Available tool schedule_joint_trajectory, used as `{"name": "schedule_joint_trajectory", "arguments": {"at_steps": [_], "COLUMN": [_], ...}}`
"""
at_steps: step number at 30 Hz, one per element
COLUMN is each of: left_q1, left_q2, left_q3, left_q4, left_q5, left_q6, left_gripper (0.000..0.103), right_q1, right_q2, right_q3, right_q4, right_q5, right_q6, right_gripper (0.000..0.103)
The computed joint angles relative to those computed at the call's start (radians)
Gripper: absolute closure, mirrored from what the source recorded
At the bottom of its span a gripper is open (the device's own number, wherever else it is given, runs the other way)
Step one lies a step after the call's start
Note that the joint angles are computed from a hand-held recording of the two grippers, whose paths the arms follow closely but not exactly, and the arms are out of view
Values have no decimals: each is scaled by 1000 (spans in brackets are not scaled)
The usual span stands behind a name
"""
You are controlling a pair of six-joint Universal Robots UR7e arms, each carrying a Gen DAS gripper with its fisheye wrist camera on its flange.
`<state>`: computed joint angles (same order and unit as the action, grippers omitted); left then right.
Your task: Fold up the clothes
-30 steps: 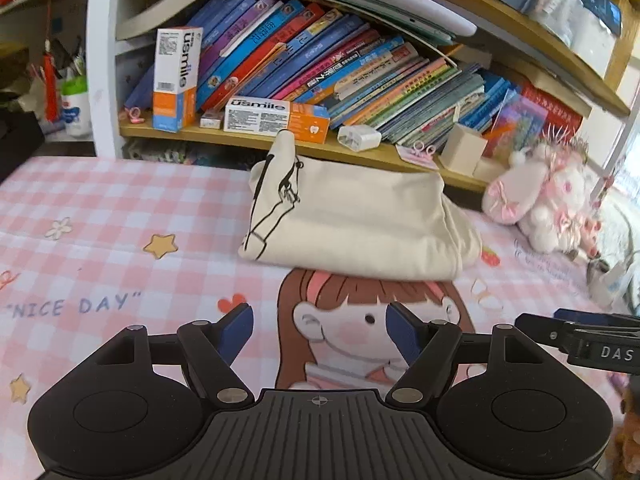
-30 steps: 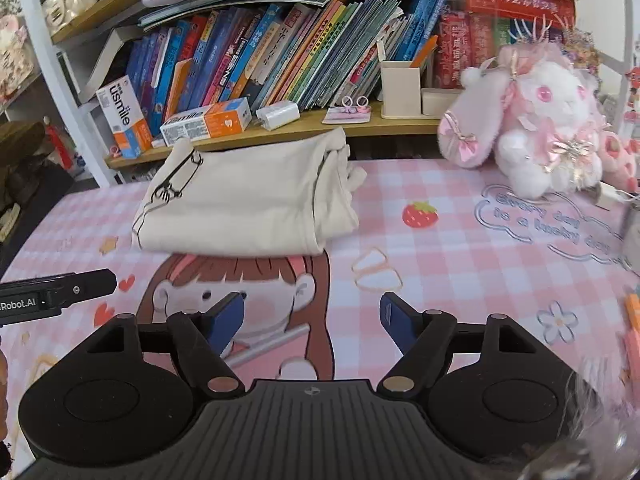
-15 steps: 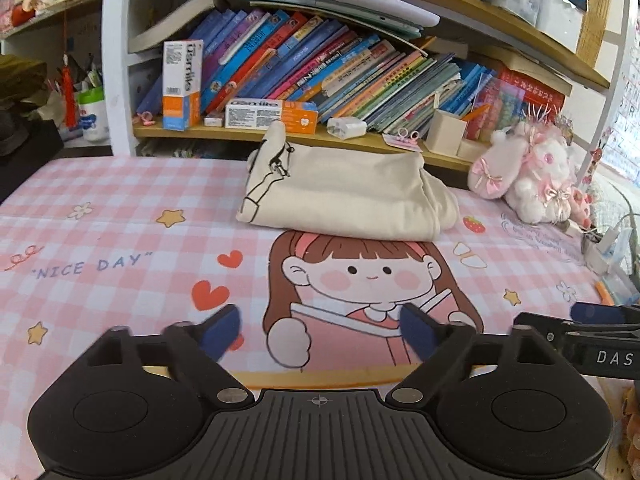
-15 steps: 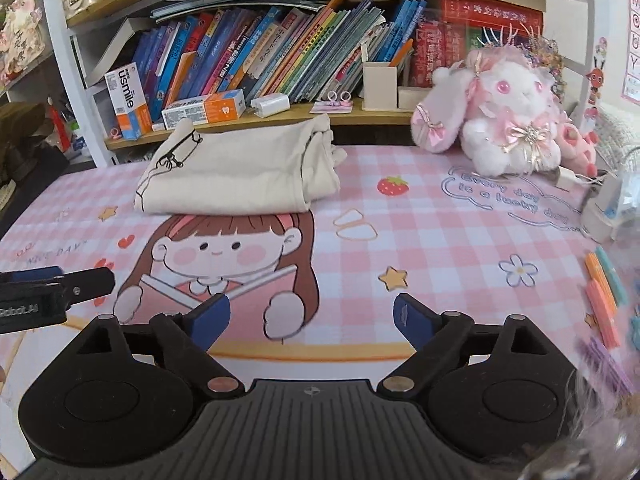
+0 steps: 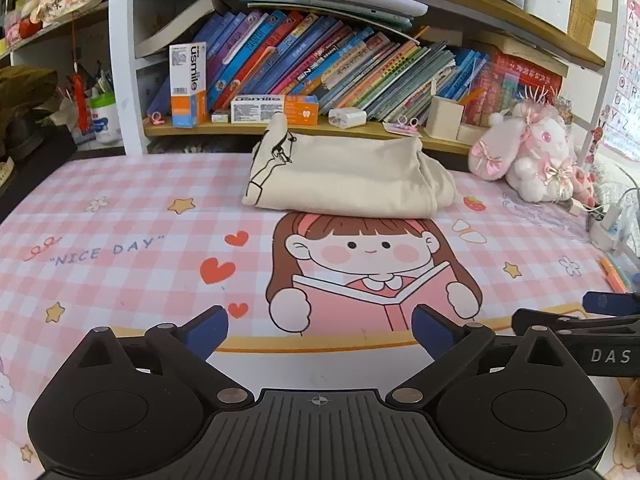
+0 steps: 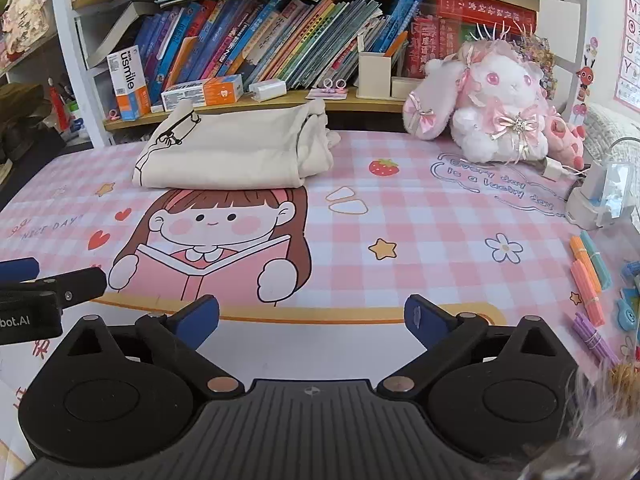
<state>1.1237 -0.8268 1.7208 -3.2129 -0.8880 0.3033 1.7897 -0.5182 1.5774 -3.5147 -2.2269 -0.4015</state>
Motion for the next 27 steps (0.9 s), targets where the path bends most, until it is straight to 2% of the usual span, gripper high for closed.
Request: {"name": "schedule_joint_trajectory", "arguments": {"at_steps": [27], "left_q1": [5], "left_q2": [-10], "left_q3": [-10], "left_q4": [34], "left_q5": [-10], "left_q6": [-25], "left_gripper": [2], "right_q1": [4], "right_q2": [3], "right_q3": [-5], "right_q4": [30], "right_q5": [-8], "right_q6": [23], "right_gripper": [3]}}
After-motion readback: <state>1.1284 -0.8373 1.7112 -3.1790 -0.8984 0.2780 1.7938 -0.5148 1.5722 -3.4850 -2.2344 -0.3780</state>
